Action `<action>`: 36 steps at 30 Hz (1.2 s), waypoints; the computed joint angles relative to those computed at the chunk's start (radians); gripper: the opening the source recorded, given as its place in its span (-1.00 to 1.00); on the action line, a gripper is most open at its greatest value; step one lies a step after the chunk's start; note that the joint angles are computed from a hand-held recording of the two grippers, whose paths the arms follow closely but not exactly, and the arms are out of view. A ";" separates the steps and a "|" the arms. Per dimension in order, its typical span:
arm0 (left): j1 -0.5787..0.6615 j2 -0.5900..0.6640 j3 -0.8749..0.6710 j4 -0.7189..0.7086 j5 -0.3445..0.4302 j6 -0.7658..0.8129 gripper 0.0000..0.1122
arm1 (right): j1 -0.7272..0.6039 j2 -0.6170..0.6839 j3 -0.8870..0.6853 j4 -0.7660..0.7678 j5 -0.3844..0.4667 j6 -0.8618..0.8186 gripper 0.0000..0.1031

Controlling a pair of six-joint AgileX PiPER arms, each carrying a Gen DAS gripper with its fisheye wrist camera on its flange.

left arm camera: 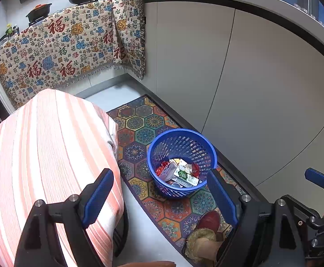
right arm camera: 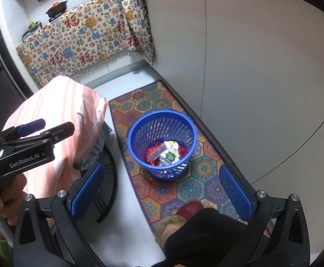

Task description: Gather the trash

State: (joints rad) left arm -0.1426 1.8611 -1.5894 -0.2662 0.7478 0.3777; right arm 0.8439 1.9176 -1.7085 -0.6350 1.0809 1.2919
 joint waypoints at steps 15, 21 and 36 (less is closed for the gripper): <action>-0.001 0.006 -0.009 0.000 0.006 -0.001 0.56 | 0.001 0.000 -0.010 -0.003 0.013 -0.008 0.99; -0.001 0.007 -0.006 -0.001 0.003 0.004 0.56 | -0.008 -0.001 -0.007 0.011 0.008 -0.017 0.99; -0.003 0.007 0.004 0.000 -0.001 0.012 0.56 | -0.001 0.019 -0.019 0.025 0.009 -0.009 0.99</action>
